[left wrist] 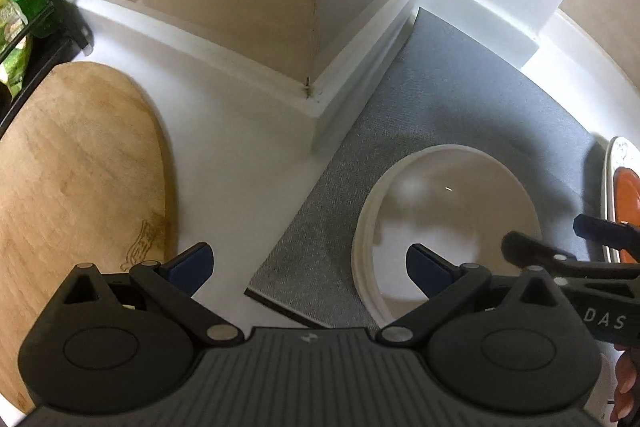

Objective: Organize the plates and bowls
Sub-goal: 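Reach both grippers to the cream bowl and close on its rim, then lift the cream bowl with both grippers and carry it over the plate stack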

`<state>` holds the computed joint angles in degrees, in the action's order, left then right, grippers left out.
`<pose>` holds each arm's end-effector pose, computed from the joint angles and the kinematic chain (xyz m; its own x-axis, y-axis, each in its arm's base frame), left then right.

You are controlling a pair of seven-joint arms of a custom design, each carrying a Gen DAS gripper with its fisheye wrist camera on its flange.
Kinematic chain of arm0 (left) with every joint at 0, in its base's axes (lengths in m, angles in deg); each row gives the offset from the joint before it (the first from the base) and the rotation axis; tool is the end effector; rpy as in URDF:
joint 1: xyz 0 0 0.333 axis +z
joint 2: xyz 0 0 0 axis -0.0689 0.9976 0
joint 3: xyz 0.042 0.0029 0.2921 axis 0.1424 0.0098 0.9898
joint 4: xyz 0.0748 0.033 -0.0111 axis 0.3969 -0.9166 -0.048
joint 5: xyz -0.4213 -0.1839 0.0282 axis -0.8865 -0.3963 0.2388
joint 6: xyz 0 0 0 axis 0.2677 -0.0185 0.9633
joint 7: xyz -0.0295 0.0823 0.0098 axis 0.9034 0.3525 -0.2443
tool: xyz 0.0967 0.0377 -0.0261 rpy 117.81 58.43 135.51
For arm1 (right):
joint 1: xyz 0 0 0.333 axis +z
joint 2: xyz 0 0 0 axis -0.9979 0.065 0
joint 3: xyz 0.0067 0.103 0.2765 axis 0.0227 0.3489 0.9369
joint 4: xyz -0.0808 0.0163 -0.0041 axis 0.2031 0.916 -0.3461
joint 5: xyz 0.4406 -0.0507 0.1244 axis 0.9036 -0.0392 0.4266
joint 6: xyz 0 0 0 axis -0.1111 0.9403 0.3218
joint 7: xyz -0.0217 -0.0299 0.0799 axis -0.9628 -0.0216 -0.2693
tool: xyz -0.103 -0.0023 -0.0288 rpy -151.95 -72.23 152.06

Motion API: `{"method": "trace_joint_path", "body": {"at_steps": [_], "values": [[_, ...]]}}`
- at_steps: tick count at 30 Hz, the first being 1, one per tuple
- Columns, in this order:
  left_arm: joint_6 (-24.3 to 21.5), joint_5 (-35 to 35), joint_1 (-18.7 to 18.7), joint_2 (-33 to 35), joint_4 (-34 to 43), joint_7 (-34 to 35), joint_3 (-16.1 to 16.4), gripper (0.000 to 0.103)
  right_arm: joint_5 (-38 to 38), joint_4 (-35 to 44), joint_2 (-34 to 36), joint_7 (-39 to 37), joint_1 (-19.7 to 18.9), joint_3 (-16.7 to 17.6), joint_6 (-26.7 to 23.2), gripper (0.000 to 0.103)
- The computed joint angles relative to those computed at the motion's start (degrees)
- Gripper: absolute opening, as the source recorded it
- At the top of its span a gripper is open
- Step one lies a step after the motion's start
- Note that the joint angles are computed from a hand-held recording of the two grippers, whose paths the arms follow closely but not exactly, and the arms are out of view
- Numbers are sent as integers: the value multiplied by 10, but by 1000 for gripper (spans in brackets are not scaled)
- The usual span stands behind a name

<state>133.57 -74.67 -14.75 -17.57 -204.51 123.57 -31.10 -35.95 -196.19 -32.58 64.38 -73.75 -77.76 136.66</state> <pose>0.5604 -0.2278 0.4776 0.1085 -0.9941 0.0083 -0.9194 -0.1035 -0.3795 0.5623 0.1657 0.4469 0.1857 -0.9753 -0.1195 -0.8744 -0.1086 -0.4729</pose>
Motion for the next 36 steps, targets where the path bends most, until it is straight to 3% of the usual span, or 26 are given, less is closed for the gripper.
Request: {"method": "trace_joint_path", "body": {"at_steps": [6, 8, 10, 11, 12, 13, 14, 15, 16, 18, 20, 29, 36], "values": [[3, -9, -3, 18, 13, 17, 1, 86, 13, 16, 22, -20, 2, -6, -14, 95], [-1, -18, -4, 28, 20, 25, 1, 68, 16, 21, 28, -25, 2, -7, -18, 95], [-6, -17, -3, 35, 26, 27, 1, 57, 26, 26, 34, -36, 4, -9, -23, 94], [-2, -5, -3, 34, 24, 21, -1, 49, 39, 26, 35, -48, 6, -11, -22, 90], [6, -2, -3, 32, 21, 24, -1, 44, 59, 23, 33, -63, 9, -15, -19, 77], [16, -14, -4, 30, 17, 35, 1, 34, 83, 19, 30, -80, 12, -19, -16, 54], [22, -41, -5, 29, 16, 52, 5, 15, 107, 19, 30, -98, 14, -23, -16, 49], [23, -73, -7, 31, 18, 73, 8, 12, 146, 19, 29, -130, 20, -29, -22, 36], [20, -67, -7, 32, 20, 66, 5, 12, 171, 20, 28, -149, 22, -31, -27, 20], [27, -34, -6, 29, 18, 49, -2, 12, 163, 13, 21, -153, 20, -22, -15, 17], [32, -31, -6, 22, 14, 42, -2, 11, 151, 0, 13, -155, 21, -15, 17, 16], [50, -12, -13, -29, -12, 41, -5, 12, 172, -34, -40, -156, 25, -18, 39, 16], [67, -13, -29, -88, -43, 57, -7, 12, 156, -96, -125, -124, 20, -12, 69, 16]]}}
